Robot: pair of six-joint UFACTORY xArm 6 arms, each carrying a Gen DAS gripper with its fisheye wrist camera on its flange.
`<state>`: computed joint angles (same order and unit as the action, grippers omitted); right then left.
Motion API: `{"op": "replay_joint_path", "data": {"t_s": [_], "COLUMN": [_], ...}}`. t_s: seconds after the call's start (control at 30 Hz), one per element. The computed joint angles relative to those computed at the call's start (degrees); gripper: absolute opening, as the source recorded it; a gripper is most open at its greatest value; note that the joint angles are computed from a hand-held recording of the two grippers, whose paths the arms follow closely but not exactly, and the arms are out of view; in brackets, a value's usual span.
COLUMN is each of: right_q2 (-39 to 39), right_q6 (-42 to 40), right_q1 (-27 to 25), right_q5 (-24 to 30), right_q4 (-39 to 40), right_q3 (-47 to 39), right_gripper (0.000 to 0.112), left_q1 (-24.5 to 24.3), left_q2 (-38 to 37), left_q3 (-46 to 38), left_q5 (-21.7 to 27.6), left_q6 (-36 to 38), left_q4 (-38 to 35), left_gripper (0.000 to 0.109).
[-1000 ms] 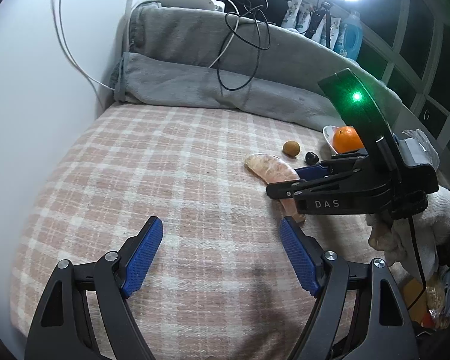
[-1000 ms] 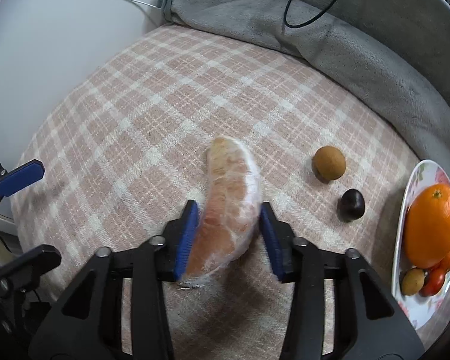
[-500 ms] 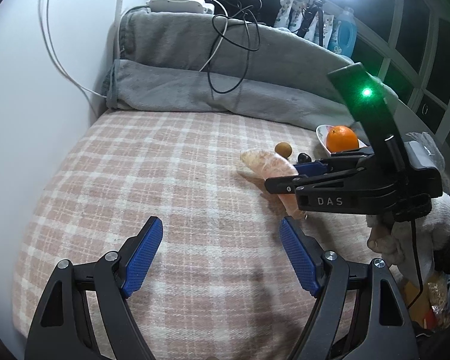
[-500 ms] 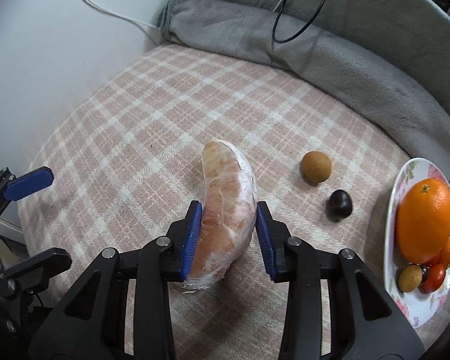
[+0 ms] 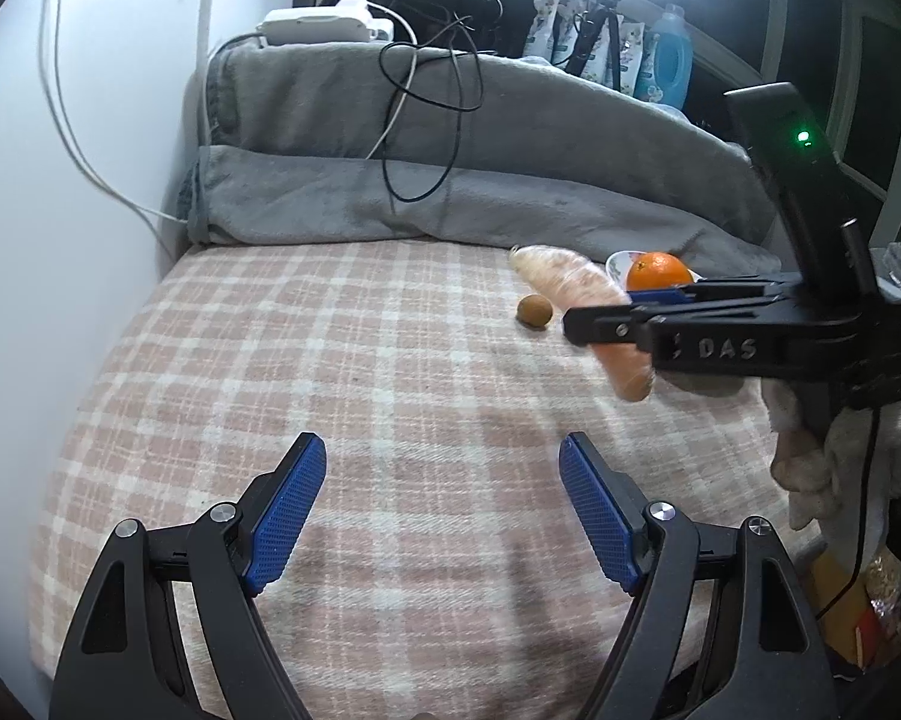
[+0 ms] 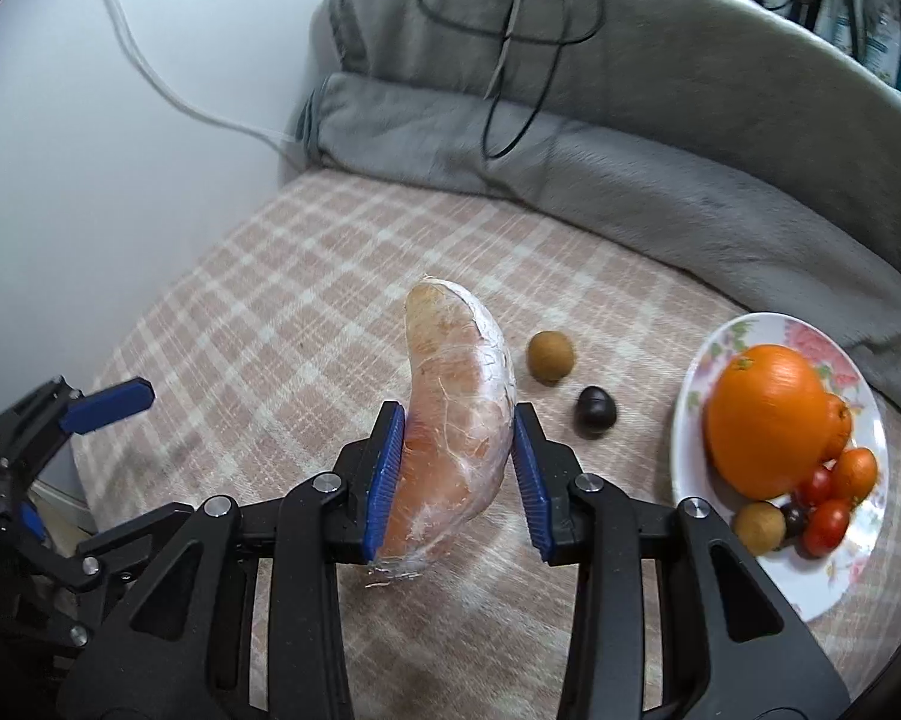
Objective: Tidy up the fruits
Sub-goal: 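Lift the pomelo segment with the right tool onto the plate and release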
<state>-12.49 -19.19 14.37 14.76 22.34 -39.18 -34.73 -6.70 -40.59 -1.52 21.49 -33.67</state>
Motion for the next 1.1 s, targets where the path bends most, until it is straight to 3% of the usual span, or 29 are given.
{"op": "replay_joint_path", "data": {"t_s": [0.37, 0.6, 0.93, 1.1], "right_q2": [-8.2, -13.2, -13.6, -10.4], "right_q6": [-2.6, -3.7, -6.6, -9.0], "right_q1": [-5.3, -11.2, -17.2, -19.6], "right_q5": [-1.2, -0.6, -0.2, -0.9], "right_q4": [4.5, 5.1, 7.4, 9.8], "right_q3": [5.4, 8.6, 8.8, 7.2], "right_gripper": [0.038, 0.038, 0.038, 0.038], "left_q1": [-0.7, -1.5, -3.2, -3.2], "left_q2": [0.6, 1.5, 2.9, 3.4], "left_q3": [-1.5, -2.7, -4.7, -5.4], "left_q5": [0.4, 0.8, 1.3, 1.5], "left_q6": [-6.6, -8.9, -9.3, -12.3], "left_q4": [8.5, 11.2, 11.4, 14.9], "left_gripper": [0.08, 0.08, 0.08, 0.08]}}
